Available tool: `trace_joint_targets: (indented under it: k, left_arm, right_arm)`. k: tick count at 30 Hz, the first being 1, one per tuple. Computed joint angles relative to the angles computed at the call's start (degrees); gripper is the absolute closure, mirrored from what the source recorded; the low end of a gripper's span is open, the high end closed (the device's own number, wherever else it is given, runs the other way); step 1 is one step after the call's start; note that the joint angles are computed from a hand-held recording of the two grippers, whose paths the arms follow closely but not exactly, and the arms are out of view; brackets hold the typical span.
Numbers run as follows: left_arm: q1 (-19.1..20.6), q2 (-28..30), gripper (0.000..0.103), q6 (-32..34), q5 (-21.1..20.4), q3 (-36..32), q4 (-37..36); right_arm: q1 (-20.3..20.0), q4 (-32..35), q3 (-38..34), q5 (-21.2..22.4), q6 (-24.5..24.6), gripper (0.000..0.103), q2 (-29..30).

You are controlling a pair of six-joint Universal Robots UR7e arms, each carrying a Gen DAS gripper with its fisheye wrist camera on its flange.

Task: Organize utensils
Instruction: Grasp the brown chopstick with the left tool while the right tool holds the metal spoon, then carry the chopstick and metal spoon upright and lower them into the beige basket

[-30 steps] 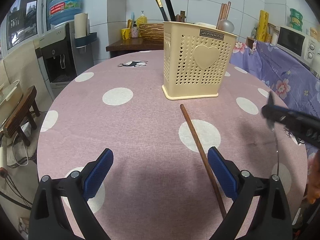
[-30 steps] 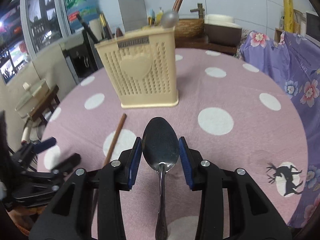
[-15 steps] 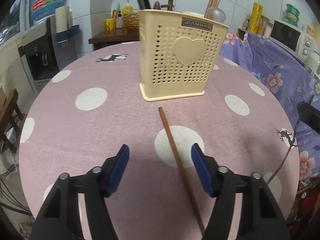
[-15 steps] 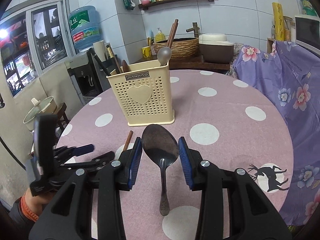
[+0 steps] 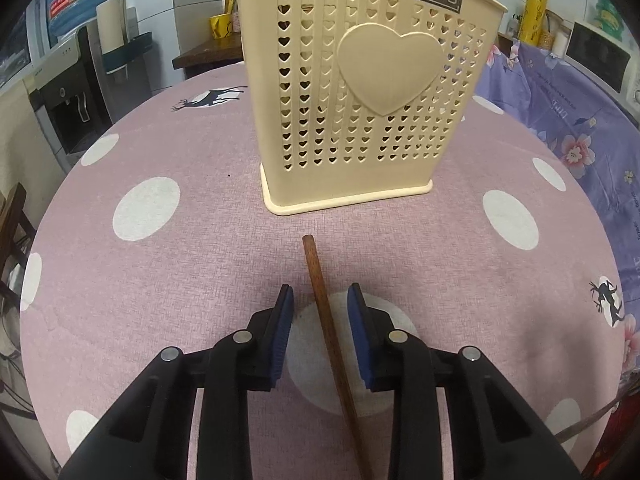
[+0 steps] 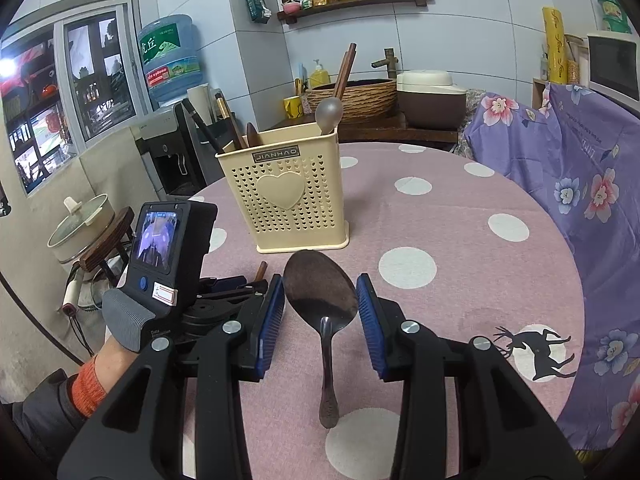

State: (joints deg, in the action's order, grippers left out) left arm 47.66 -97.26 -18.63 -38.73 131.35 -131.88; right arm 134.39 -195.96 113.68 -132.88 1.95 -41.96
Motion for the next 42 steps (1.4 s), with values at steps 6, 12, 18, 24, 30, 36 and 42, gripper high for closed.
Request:
trace_joint_targets:
  k: [6,12,18,24,30,36,42]
  left_arm:
    - [-0.8,1.6,0.089,1.06,3.1,0.42,-0.96]
    - [-0.9,2.17,0.093,1.73,4.12,0.62,-1.94]
    - [-0.59,2.18,0.095,2.32,3.73,0.66,-2.8]
    - [-0.84,-0.08,0.095,2.37,1.86,0.93,-4.43]
    - [-6.09,-9.83,0.095,2.38,0.48,1.68,-4.57]
    - [-15.03,-19.28,0.095,1.22,4.41,1.42,-0.85]
    - [-18.81,-22.9,0.095,-0.24,6.25,1.51,1.54]
  right_arm:
    - [0.05,0.18,-0.02,-0.21,0.12,0.065,-0.01]
    - [-0.17,0.43,-0.09,-0.09,0.27,0.065,0.15]
    - [-0.13,0.67,-0.19,-0.24,0.58,0.065,0.34]
    - [-0.12,0.22,-0.01,-0.68,0.75,0.065,0.31]
    - [0.09,-0.46,0.29,-0.62,0.57,0.065,-0.01]
    - [0.29,-0.92,0.41,0.22,0.95,0.065,-0.35]
    - [0.57,-1.08,0.11,0.4,0.97,0.065,-0.26]
